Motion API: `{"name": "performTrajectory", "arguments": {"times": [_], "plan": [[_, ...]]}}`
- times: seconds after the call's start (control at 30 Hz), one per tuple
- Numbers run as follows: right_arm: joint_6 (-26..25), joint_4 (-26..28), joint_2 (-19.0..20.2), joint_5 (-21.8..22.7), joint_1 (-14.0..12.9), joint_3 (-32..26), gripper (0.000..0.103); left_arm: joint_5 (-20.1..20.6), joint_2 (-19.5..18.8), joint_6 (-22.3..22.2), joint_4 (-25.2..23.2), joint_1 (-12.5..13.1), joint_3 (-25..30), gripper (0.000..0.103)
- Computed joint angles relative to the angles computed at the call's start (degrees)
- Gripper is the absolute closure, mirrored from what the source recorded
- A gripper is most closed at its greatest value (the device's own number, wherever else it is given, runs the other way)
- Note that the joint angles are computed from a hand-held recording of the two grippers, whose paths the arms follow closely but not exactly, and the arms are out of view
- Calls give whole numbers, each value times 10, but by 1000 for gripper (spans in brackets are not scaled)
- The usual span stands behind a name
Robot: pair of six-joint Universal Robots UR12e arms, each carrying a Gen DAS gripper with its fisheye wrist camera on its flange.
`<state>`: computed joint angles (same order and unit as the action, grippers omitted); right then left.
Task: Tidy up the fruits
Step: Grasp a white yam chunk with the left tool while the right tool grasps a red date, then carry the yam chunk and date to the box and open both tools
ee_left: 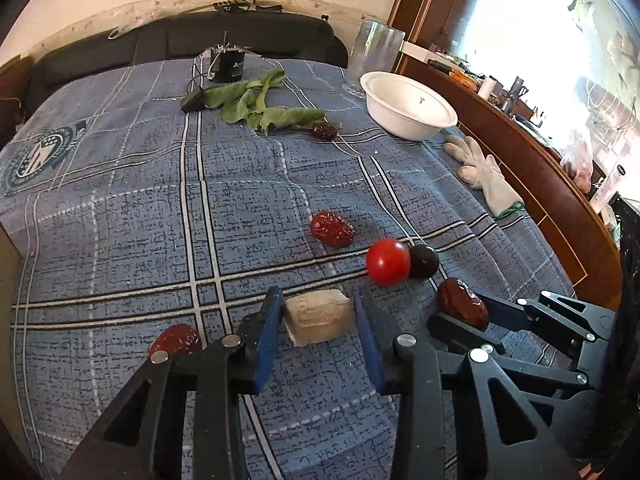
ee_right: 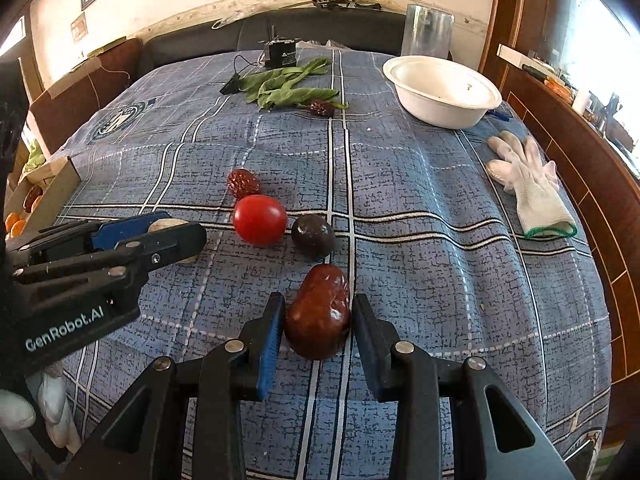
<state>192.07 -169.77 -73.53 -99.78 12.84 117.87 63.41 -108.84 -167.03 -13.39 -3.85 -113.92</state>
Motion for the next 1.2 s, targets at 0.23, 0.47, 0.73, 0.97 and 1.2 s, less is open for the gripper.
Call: {"name": "performTrajectory", "arguments": {"times": [0.23, 0.47, 0.73, 0.97, 1.2], "plan": [[1, -40, -3, 13, 0, 9, 70, 12, 4, -15, 32, 4, -13, 68], [8, -95, -3, 20, -1, 19, 70, 15, 4, -27, 38, 7, -15, 68], [21, -125, 2, 48, -7, 23, 70, 7, 5, -44, 36, 13, -17, 68], [28, -148, 8, 53, -9, 26, 70, -13, 17, -62, 44, 23, -33, 68], [23, -158, 8, 24, 7, 25, 70, -62, 62, -105, 103, 62, -80, 68]]}}
